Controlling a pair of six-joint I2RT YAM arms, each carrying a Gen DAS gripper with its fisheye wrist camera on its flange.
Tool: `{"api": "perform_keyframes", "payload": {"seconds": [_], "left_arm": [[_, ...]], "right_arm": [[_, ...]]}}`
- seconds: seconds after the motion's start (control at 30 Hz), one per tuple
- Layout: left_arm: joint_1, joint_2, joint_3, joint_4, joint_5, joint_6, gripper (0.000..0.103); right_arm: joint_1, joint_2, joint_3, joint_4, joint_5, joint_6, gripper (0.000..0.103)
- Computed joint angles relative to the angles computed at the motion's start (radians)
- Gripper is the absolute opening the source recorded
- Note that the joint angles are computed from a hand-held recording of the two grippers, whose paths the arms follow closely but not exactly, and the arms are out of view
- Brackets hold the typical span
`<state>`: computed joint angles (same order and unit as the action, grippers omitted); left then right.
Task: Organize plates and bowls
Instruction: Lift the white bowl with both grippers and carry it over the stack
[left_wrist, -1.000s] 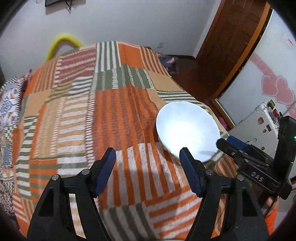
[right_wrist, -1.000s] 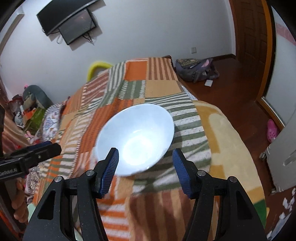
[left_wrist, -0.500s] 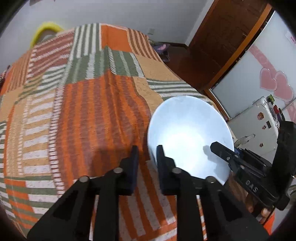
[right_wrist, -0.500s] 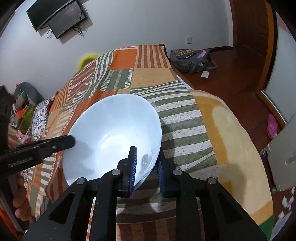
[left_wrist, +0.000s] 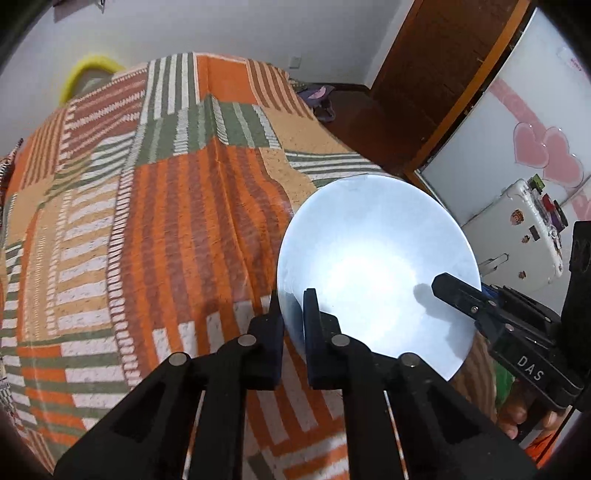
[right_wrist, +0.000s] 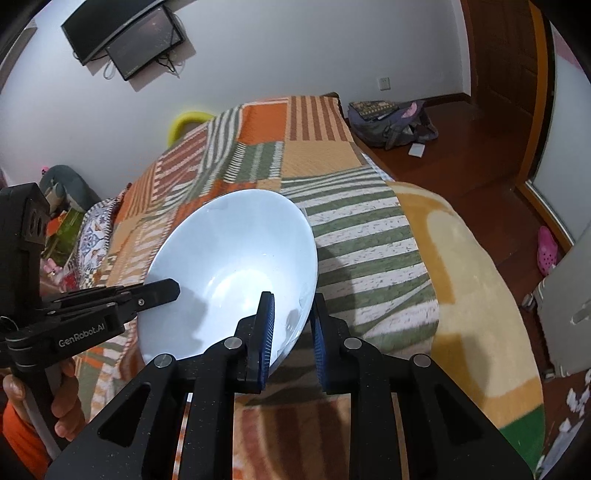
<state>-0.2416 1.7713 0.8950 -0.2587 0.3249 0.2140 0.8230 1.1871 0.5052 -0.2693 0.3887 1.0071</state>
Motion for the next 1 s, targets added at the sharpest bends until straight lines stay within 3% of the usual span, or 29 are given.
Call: {"api": "perform_keyframes", "payload": {"seconds": [0.3, 0.57, 0.77, 1.0], "left_arm": [[0.089, -0.36, -0.165, -0.128, 0.049, 0.067, 0.009], [0.285, -0.68, -0.233, -0.376, 0.148, 0.222, 0.009], [0.583, -0.804, -0.217, -0.637, 0.287, 0.489, 0.01], [1.012, -0.773, -0.133, -0.946, 0.41, 0.939, 0.01]], "right_arm": [[0.227, -0.078, 0.111, -0.2, 0.163, 0.139, 0.018], [0.456, 0.016, 0.284, -0.373, 0.323, 0.285, 0.018], [0.57, 0.109, 0.378, -0.403, 0.375, 0.352, 0.018], [0.645, 0.229, 0.483, -0.388, 0.408, 0.338, 0.018]]}}
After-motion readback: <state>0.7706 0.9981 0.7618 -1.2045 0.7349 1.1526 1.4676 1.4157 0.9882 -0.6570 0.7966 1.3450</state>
